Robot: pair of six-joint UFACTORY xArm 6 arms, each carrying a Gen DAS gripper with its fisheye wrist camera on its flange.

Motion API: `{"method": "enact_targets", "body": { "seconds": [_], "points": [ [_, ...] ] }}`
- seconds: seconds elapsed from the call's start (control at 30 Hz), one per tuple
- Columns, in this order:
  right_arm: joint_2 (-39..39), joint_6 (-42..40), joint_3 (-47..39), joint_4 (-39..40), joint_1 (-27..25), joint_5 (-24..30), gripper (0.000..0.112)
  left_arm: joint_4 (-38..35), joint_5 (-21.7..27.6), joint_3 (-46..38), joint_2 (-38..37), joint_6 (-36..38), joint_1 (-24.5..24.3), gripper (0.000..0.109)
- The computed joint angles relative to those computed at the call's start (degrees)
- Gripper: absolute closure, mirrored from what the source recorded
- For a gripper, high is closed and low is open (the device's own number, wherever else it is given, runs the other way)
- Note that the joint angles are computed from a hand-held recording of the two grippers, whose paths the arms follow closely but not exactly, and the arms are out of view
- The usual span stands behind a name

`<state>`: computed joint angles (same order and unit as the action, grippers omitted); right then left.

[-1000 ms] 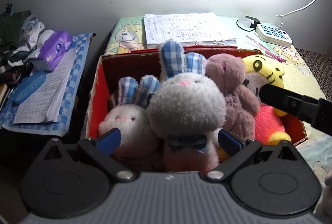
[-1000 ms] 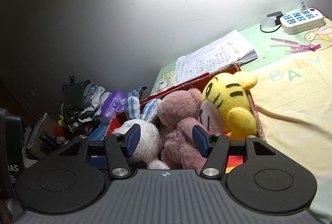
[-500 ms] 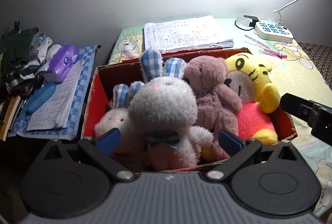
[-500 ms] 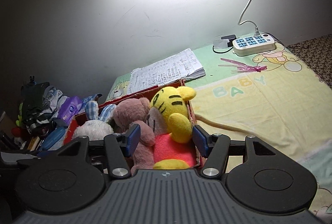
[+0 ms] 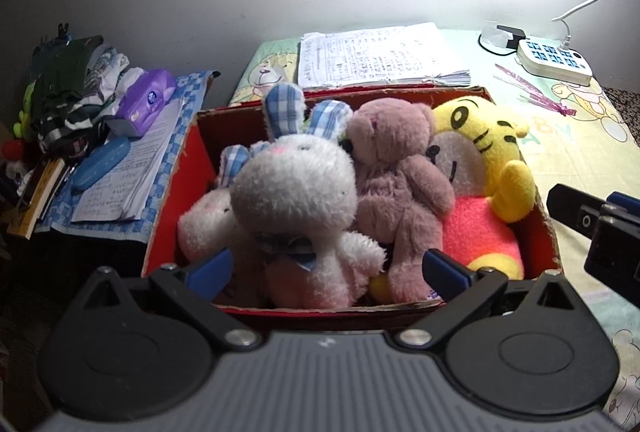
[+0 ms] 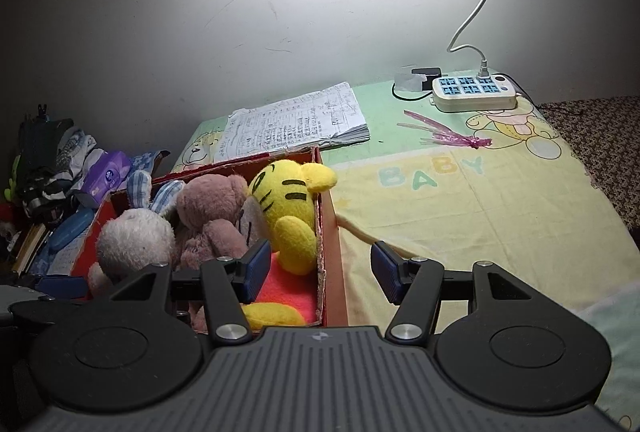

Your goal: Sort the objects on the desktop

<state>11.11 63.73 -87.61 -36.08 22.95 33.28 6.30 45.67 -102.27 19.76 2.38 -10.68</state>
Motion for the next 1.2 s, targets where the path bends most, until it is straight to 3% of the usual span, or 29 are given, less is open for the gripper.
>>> {"method": "enact_targets", "body": {
  "seconds": [0.23,0.63,1.2],
  "points": [
    [1.62,-5.04,-2.17,2.56,0.17,-0.57,0.053,0.45,1.74,-1.81,0.93,-2.36,0.71,0.007],
    [6.59,-6.86,-9.31,3.59,1.74,1.61,0.053,0.55,1.25,-3.08,1.74,-2.65,3.16,0.006],
    [13.14,-4.48,-18.6,4.03,4.97,7.27,0.051,-4.87,6.27,-8.27,5.57,5.25,6.32,0.006]
  ]
}}
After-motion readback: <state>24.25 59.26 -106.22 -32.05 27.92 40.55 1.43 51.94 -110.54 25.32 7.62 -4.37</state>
